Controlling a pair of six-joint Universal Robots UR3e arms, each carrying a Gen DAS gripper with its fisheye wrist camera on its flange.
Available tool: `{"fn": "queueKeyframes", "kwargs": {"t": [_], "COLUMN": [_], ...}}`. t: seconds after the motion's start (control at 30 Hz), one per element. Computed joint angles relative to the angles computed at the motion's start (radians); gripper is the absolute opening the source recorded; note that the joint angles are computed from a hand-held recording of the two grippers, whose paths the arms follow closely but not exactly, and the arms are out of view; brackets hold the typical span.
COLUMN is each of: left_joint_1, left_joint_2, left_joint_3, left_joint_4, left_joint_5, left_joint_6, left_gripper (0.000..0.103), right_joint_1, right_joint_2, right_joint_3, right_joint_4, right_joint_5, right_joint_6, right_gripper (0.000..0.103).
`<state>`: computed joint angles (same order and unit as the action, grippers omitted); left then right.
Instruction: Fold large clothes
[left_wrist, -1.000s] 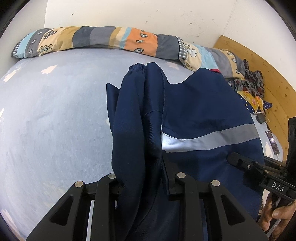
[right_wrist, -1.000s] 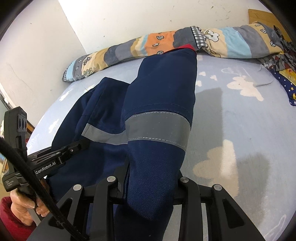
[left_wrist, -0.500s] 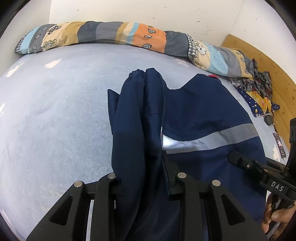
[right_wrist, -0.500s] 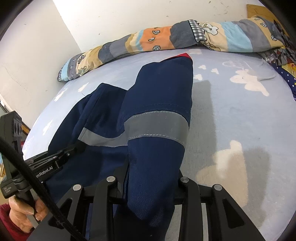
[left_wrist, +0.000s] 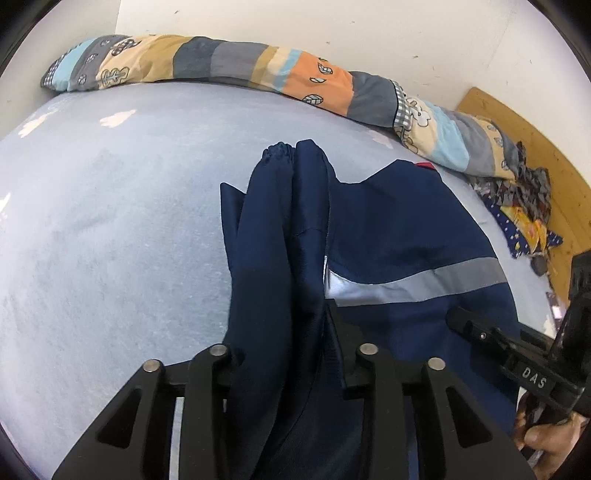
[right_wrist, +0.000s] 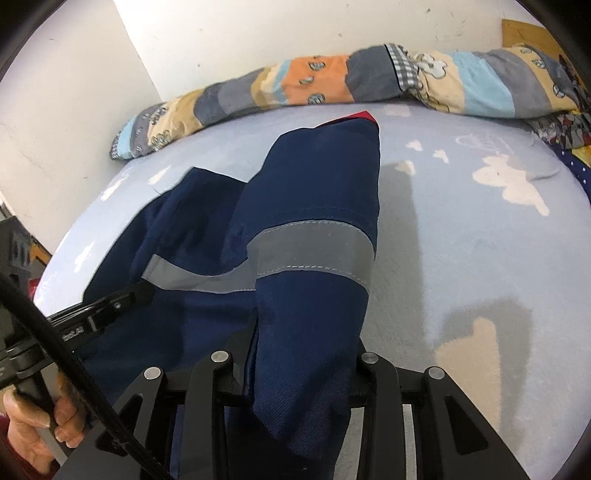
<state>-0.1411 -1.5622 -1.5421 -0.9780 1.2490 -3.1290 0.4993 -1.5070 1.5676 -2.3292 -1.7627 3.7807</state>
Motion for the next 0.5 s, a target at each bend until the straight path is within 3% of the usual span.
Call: {"fn": "queueKeyframes", "kwargs": {"t": [0.27, 0.4, 0.5], "left_joint_1": [-0.055, -0.038, -0.044], "left_joint_2": [-0.013, -0.001, 0.01], "left_joint_3": [-0.049, -0.076, -0.09], "left_joint_4": [0.091, 0.096, 0.109], "left_joint_5": [0.1, 0.089, 0.125], "left_joint_6": [-0.003, 0.004, 0.002], "left_gripper": [0.05, 0.059, 0.074], "right_joint_1": [-0.027, -0.052, -0.047], "right_joint_2": [-0.009, -0.035, -0.047], "right_joint_3": [0.055, 0.104, 0.099], "right_joint_4": [-0.007, -0.024, 0.016], "right_joint_5": [0.024, 0.05, 0.03], "right_joint_6": [0.016, 0.051, 0.098], "right_gripper": [0.05, 0.066, 0.076]}}
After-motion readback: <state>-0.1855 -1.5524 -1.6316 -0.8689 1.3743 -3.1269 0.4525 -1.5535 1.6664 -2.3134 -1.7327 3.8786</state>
